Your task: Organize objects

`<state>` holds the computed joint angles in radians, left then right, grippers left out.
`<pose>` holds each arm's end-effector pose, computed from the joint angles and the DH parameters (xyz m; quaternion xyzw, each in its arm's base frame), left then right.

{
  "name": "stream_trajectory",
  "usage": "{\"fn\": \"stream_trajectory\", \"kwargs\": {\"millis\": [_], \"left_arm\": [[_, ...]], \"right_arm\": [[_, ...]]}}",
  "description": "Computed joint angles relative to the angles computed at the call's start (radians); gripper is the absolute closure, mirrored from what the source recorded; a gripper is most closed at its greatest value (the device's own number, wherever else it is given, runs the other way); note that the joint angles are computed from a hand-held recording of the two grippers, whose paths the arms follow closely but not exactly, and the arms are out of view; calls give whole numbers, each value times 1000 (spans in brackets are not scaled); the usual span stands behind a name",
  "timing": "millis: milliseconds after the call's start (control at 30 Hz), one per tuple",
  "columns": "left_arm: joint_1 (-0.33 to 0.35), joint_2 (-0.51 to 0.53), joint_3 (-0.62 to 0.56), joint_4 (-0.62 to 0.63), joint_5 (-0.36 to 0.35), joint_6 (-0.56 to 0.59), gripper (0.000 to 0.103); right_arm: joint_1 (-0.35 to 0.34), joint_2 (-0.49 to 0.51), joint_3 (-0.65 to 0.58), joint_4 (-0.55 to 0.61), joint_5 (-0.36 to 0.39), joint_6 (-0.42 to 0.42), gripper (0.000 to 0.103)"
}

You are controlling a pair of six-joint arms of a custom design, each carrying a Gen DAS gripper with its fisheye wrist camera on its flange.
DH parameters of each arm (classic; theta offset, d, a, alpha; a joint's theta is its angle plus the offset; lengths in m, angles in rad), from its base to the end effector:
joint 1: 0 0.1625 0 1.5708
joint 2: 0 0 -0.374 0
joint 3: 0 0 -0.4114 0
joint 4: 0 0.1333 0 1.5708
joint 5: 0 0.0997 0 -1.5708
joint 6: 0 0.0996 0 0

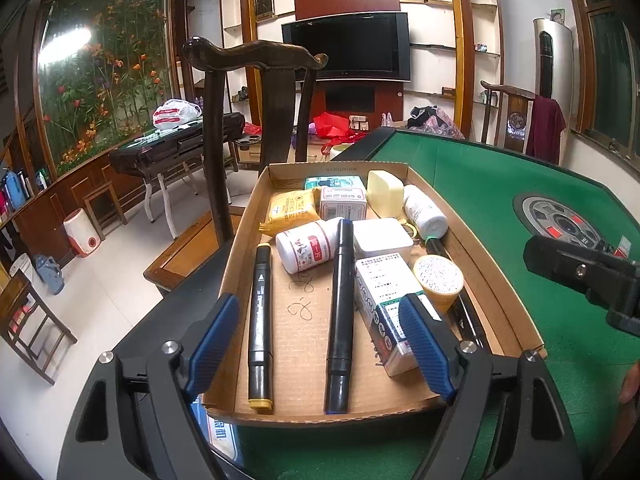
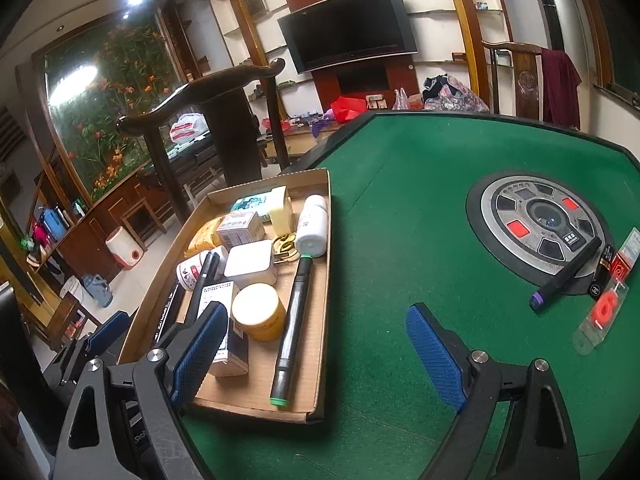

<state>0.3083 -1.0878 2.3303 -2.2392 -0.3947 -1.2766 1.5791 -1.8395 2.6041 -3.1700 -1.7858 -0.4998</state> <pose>-0.2835 -0.3267 0.0180 0.1514 0.7991 -0.4382 0.3828 0.1148 -0.3357 0.2468 0.1863 -0.8907 0.3670 0.1932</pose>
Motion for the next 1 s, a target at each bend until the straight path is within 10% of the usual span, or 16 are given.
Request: {"fn": "stream_trajectory", "kwargs": {"millis": [1000], "left_arm": [[-6, 6, -3, -6, 15, 5, 20]], "right_arm": [[2, 16, -8, 13, -18, 17, 9]]}}
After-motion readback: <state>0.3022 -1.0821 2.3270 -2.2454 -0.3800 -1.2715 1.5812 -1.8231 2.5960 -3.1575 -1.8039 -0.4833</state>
